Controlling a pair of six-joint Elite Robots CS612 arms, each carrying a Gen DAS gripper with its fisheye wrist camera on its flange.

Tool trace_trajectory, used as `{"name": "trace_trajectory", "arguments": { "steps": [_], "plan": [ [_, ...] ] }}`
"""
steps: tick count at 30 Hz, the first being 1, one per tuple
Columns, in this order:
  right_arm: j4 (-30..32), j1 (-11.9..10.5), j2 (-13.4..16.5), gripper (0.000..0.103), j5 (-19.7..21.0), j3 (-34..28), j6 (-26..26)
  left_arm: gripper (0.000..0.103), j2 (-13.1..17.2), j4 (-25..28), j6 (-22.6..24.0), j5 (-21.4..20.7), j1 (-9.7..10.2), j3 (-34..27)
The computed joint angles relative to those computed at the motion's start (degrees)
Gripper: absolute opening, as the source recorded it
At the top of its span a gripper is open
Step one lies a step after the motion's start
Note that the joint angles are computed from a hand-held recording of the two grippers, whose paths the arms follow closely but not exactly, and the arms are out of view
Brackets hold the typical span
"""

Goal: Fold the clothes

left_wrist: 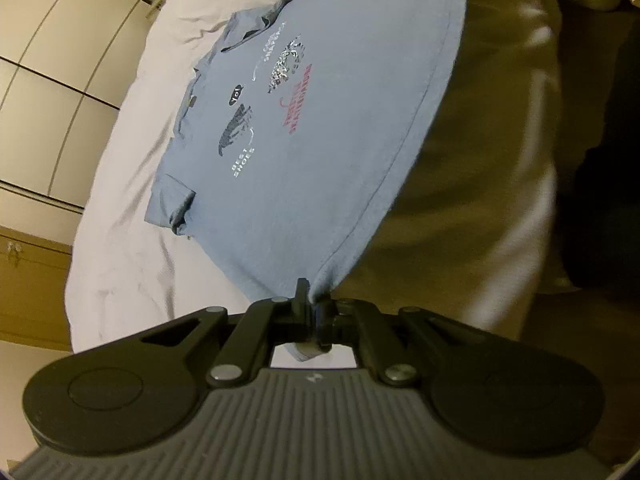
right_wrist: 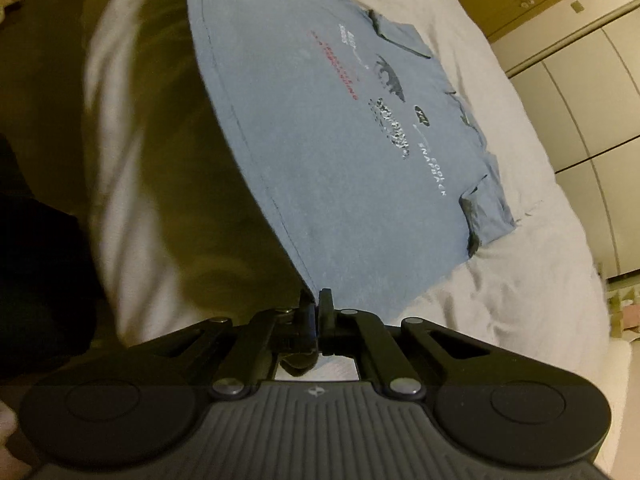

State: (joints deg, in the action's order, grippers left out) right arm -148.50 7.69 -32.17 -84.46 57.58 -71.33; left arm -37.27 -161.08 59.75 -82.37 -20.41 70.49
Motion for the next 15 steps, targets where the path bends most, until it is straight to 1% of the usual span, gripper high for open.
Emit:
{"name": "trace_trajectory", "arguments": {
  "steps": [4, 7, 9, 11, 12, 15],
  "plan": [
    [3.38, -0.17, -2.92, 0.0, 0.56, 3.12, -0.75, 0.0, -3.33, 3.23, -2.08, -0.29, -0.31, 3.75],
    [6.97, -0.37, -5.17, 0.0, 0.72, 5.25, -0.22, 0.0, -5.96, 7.27, -4.06, -0.43, -0.79, 6.53],
    [9.79, -0.62, -6.18, 0.0, 1.64, 5.7, -0.84, 0.0, -7.03, 10.13, -5.22, -0.2, -1.09, 7.02],
    [12.78, -0.9, -6.98, 0.0, 2.78, 5.73, -1.84, 0.0, -7.18, 11.43, -6.05, 0.22, -1.29, 6.35],
    [13.91, -1.05, -7.11, 0.0, 3.3, 5.33, -2.11, 0.001, -6.77, 12.53, -7.15, 0.49, -1.29, 4.94],
    [14.36, -1.59, -5.15, 0.0, 4.59, 0.72, -1.74, 0.001, -4.57, 14.15, -11.99, 1.84, -1.15, -0.48]
  ]
}}
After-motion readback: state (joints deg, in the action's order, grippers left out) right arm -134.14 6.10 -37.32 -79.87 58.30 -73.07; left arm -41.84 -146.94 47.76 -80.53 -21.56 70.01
